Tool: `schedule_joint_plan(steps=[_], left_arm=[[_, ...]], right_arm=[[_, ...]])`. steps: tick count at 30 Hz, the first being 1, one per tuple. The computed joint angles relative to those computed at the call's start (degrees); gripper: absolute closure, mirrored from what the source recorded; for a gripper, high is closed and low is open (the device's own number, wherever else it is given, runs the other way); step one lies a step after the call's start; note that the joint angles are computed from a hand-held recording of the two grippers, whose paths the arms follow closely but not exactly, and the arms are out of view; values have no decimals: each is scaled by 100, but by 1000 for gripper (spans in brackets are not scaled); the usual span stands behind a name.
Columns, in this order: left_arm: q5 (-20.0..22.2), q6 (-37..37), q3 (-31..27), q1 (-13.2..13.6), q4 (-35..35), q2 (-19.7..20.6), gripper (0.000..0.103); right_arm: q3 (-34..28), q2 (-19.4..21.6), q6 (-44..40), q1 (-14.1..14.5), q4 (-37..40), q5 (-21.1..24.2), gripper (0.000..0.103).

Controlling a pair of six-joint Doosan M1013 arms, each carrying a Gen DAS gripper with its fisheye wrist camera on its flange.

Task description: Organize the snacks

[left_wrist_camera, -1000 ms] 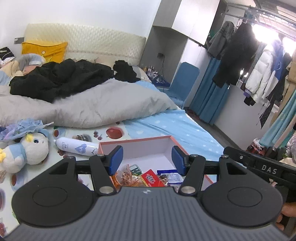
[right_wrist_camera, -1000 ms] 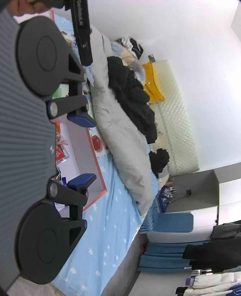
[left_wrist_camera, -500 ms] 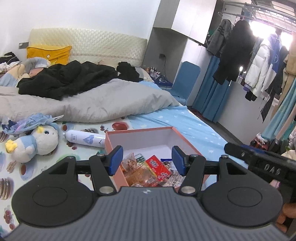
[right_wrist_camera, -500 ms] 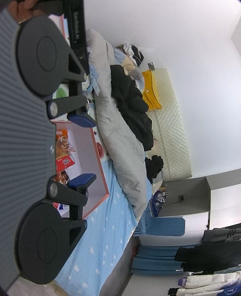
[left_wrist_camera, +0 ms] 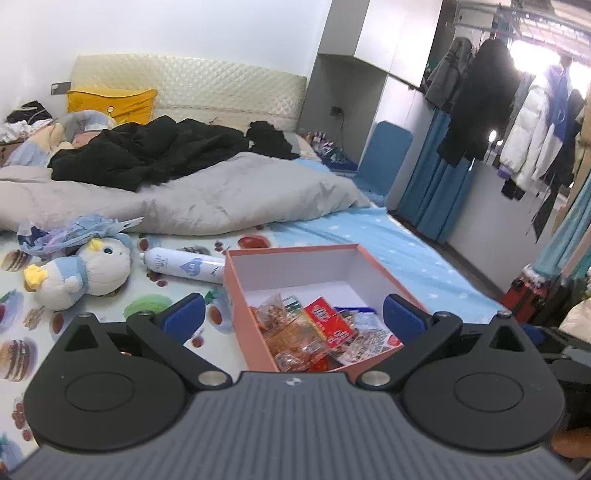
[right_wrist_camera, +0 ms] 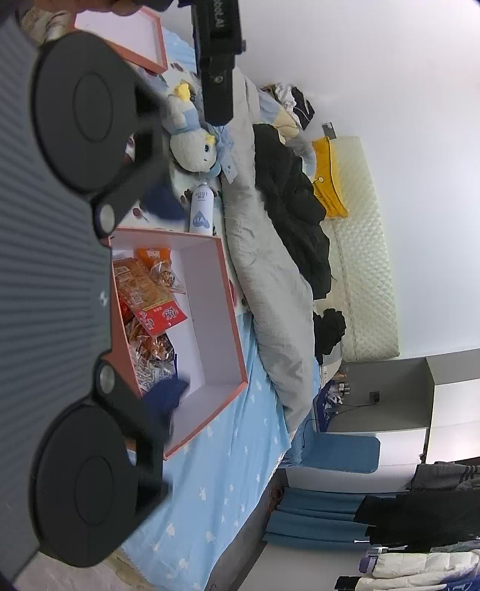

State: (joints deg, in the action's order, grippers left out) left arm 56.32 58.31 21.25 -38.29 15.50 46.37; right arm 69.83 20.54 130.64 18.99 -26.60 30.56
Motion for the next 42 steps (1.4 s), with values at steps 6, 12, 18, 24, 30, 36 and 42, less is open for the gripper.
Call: schedule_joint_plan(steps=[6, 12, 18, 24, 30, 36, 42], left_arm=[[378, 162, -341, -21, 32, 183, 0], [615, 228, -566, -19, 13, 301, 0], [903, 311, -914, -26, -6, 481, 0], [1153, 306, -1174, -23, 5, 618, 0], [1290, 377, -1367, -31, -39, 717, 0], [1257, 302, -1285, -34, -13, 681, 0], [1083, 254, -970, -43, 80, 527, 0]], right_arm=[[-13, 13, 36, 2, 9, 107, 0], [-3, 3, 119, -11, -15, 153, 0], [-25, 28, 56, -38, 184, 240, 0], [-30, 53, 87, -42, 179, 324, 0], [-56, 67, 25, -35, 257, 389, 0], [-68, 65, -70, -26, 327, 382, 0], [-49, 52, -120, -36, 382, 343, 0]])
